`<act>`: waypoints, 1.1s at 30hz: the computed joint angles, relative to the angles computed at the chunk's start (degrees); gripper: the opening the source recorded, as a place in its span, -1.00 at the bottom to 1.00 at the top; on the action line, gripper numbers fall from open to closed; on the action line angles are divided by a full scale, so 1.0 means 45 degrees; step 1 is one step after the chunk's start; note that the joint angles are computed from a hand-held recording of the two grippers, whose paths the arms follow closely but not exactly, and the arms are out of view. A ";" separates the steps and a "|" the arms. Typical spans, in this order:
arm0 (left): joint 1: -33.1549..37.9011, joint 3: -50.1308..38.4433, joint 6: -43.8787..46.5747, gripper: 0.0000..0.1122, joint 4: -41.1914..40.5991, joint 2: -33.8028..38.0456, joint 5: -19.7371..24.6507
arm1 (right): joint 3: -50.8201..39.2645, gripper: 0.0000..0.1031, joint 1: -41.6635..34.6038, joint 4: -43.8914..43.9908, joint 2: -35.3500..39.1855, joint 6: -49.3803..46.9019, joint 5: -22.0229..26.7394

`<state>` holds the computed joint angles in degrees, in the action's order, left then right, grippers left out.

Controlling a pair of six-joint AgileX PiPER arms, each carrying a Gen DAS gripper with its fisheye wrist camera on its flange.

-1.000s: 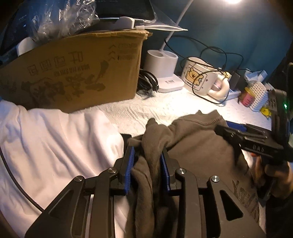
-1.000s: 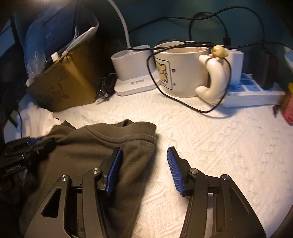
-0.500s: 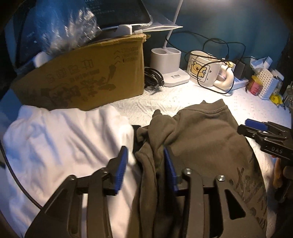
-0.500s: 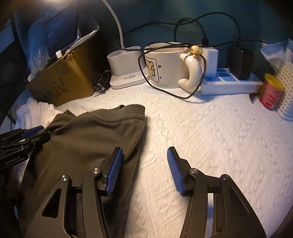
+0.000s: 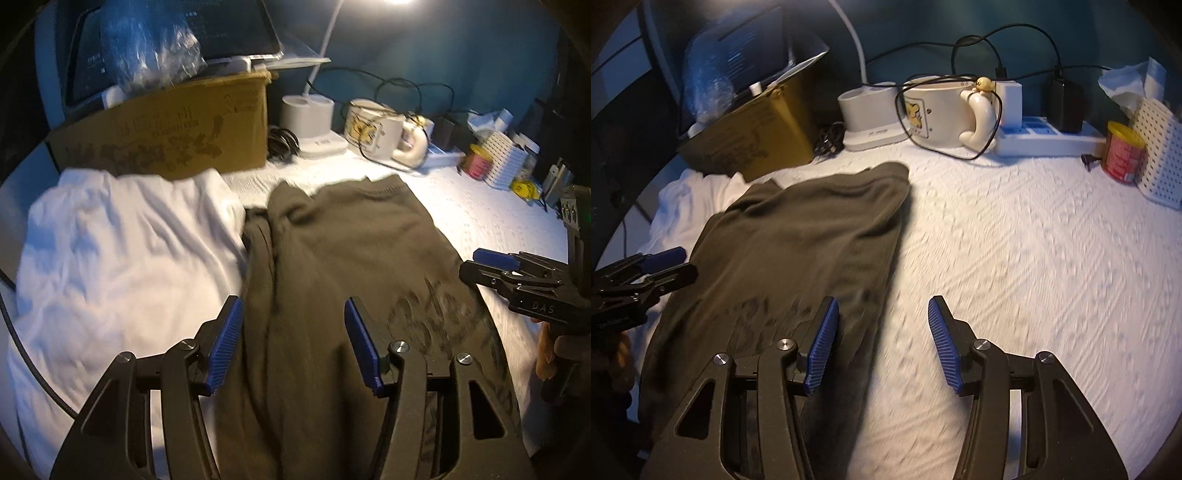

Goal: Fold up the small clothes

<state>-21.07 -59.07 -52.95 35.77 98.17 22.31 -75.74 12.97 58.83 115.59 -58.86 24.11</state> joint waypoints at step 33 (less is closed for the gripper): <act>-0.1994 0.4106 -0.4840 0.17 0.3290 -0.2408 -0.0883 | 0.7594 -0.74 -0.0643 0.8066 -0.3704 -0.9199 0.1192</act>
<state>-30.05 -40.59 -74.73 50.58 87.34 18.33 -41.56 10.08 95.13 98.92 -100.25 29.47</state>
